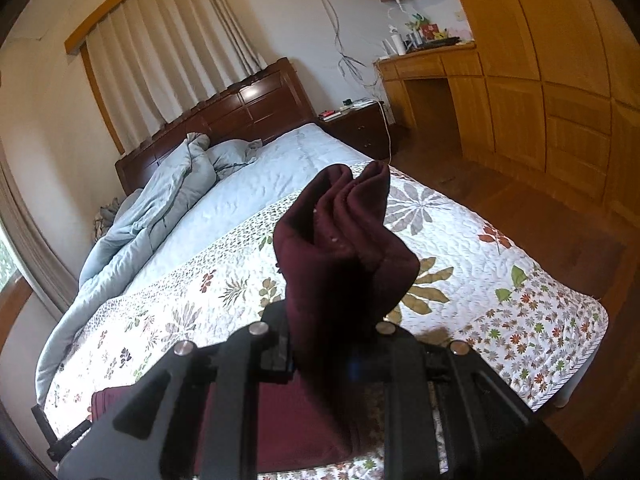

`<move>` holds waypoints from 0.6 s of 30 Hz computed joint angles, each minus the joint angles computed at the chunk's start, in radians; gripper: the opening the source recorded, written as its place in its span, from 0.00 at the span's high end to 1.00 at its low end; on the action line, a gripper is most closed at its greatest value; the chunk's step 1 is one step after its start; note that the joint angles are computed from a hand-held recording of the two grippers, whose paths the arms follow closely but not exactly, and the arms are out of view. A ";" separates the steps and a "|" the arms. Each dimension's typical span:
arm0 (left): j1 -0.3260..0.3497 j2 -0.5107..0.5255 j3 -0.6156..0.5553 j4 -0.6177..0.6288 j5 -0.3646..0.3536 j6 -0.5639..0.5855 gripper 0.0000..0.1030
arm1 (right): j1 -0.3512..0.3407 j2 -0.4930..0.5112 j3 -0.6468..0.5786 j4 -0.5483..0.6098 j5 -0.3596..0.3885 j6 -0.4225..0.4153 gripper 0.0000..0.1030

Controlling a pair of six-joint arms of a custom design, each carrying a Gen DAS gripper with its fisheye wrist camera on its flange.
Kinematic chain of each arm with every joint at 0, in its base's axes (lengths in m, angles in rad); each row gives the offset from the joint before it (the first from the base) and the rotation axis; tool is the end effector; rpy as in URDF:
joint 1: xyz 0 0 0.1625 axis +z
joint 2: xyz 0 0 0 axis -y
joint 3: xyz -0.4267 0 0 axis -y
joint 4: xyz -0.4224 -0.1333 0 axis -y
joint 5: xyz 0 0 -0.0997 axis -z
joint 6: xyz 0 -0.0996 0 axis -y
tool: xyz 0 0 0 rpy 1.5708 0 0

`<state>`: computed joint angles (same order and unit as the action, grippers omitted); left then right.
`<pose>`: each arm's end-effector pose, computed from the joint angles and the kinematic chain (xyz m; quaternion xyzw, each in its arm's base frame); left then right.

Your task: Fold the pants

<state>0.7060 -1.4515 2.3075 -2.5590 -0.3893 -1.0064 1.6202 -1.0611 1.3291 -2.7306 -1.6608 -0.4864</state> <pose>-0.1821 -0.4515 0.2428 -0.0953 0.8240 -0.4799 0.2856 0.1615 -0.7483 0.4384 0.2199 -0.8743 0.4118 0.1330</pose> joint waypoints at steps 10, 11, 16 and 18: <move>-0.008 -0.020 0.042 -0.104 -0.012 0.037 0.16 | 0.053 0.003 0.052 -0.054 -0.043 -0.074 0.83; -0.010 -0.021 0.046 -0.116 -0.012 0.042 0.16 | 0.058 0.005 0.055 -0.056 -0.047 -0.080 0.83; -0.013 -0.026 0.051 -0.119 -0.015 0.034 0.16 | 0.077 0.016 0.064 -0.061 -0.057 -0.113 0.83; -0.013 -0.026 0.052 -0.116 -0.016 0.032 0.16 | 0.084 0.021 0.068 -0.061 -0.062 -0.126 0.83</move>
<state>0.6932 -1.4780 2.3591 -2.6752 -0.4056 -0.9740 1.7042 -1.0403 1.3974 -2.7916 -1.7224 -0.6124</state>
